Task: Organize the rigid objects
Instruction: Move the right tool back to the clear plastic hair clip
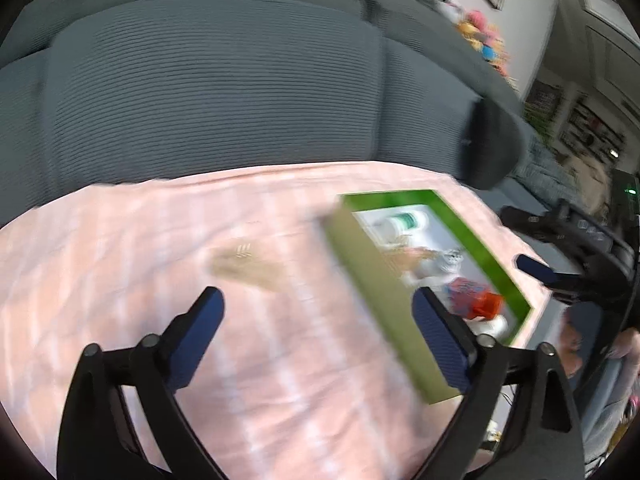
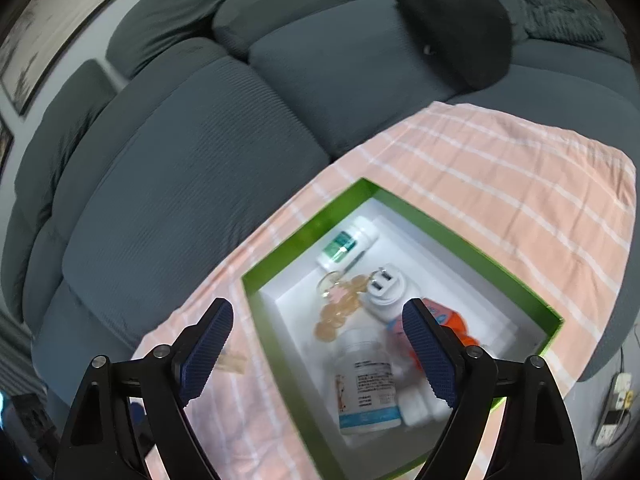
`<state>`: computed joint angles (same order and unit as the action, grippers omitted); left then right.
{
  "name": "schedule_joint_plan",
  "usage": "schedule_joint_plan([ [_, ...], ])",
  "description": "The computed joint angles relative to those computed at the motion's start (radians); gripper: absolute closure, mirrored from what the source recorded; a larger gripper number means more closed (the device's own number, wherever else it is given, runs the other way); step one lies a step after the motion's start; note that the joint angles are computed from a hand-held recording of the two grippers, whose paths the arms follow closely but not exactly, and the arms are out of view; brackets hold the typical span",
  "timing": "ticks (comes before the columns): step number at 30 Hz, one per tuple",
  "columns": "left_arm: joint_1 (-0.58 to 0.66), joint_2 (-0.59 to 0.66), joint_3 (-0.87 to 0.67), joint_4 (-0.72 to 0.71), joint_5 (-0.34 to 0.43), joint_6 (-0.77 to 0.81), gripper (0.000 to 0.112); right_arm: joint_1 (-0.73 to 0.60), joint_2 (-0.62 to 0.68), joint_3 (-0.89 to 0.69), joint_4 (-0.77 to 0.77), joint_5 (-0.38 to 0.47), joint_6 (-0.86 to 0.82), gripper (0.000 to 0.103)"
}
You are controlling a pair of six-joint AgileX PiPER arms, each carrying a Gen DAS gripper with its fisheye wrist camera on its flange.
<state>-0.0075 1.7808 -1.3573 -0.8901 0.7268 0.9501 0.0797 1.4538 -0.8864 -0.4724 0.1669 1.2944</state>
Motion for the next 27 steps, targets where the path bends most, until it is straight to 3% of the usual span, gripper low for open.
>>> schedule_joint_plan([
  [3,0.067,0.002,0.023,-0.033,-0.015,0.012,0.013,0.047,0.02,-0.039,-0.079,0.042,0.064,0.015],
  [8,0.119,0.019,0.003,0.063,-0.046,-0.155,0.013,0.151,0.094,-0.157,-0.125,0.144,0.054,0.014],
  [16,0.167,0.034,-0.031,0.097,-0.007,-0.262,0.013,0.26,0.301,-0.465,0.136,0.275,-0.344,0.014],
  [18,0.176,0.038,-0.039,0.11,0.001,-0.277,0.013,0.276,0.378,-0.576,0.201,0.341,-0.434,0.014],
  [27,0.203,0.046,-0.053,0.138,0.011,-0.316,0.013,0.286,0.705,-1.037,0.335,0.605,-0.607,0.014],
])
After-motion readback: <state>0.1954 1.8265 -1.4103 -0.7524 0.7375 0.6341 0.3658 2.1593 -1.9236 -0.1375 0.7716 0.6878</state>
